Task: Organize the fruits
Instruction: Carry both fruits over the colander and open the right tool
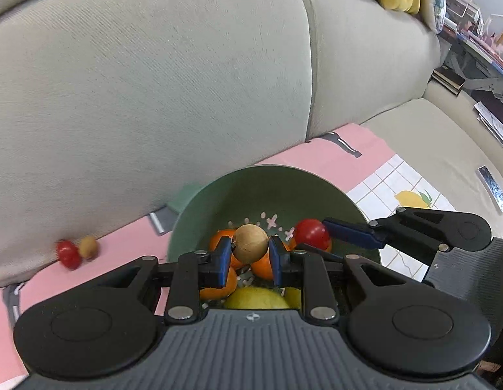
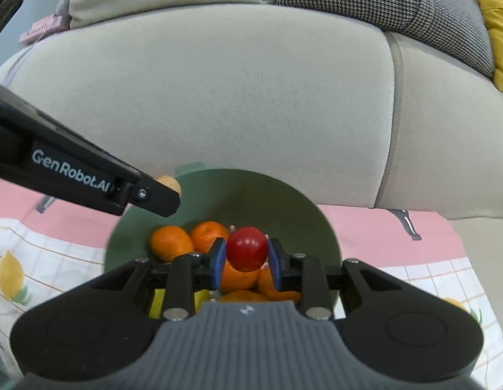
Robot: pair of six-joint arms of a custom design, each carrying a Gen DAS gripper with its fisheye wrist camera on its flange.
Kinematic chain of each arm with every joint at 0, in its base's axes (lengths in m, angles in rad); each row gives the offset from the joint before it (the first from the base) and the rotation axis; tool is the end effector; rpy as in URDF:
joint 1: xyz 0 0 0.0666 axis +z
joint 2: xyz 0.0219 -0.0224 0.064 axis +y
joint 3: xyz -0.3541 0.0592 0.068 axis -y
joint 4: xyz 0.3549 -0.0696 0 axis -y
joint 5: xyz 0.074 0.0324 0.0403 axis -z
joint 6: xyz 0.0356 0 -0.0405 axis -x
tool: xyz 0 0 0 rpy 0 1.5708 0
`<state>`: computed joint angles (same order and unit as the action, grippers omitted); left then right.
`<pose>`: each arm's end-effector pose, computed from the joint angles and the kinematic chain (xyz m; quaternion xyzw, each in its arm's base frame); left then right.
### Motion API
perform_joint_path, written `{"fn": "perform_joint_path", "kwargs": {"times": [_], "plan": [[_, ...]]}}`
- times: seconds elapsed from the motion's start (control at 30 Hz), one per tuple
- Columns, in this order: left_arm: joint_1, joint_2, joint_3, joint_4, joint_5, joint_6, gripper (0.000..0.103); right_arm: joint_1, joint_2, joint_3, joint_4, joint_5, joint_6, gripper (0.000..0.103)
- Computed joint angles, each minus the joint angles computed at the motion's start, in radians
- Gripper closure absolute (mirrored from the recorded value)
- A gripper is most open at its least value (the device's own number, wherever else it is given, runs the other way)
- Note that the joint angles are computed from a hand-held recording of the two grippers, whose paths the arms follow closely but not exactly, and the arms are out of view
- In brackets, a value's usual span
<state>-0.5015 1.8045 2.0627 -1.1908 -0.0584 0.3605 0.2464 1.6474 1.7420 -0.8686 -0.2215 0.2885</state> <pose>0.5079 -0.2765 0.4618 0.0577 0.9474 -0.1058 0.2965 0.5294 0.1408 0.4358 -0.2834 0.8721 0.0937 0.3876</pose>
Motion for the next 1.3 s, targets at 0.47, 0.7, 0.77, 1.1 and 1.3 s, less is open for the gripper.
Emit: {"fn": "perform_joint_path", "kwargs": {"times": [0.47, 0.7, 0.77, 1.1, 1.3], "plan": [[0.033, 0.165, 0.172, -0.059, 0.090, -0.019, 0.075, 0.003, 0.110, 0.100, -0.034, 0.021, 0.165, 0.078], [0.040, 0.221, 0.234, -0.084, 0.101, -0.033, 0.076, 0.014, 0.127, 0.113, -0.041, 0.051, 0.161, 0.078], [0.041, 0.235, 0.249, -0.092, 0.104, -0.036, 0.075, 0.017, 0.128, 0.111, -0.041, 0.062, 0.163, 0.078], [0.038, 0.275, 0.285, -0.110, 0.102, -0.058, 0.075, 0.018, 0.155, 0.139, -0.067, 0.089, 0.161, 0.078], [0.033, 0.274, 0.286, -0.114, 0.087, -0.077, 0.072, 0.029, 0.145, 0.132, -0.068, 0.100, 0.160, 0.078]]}}
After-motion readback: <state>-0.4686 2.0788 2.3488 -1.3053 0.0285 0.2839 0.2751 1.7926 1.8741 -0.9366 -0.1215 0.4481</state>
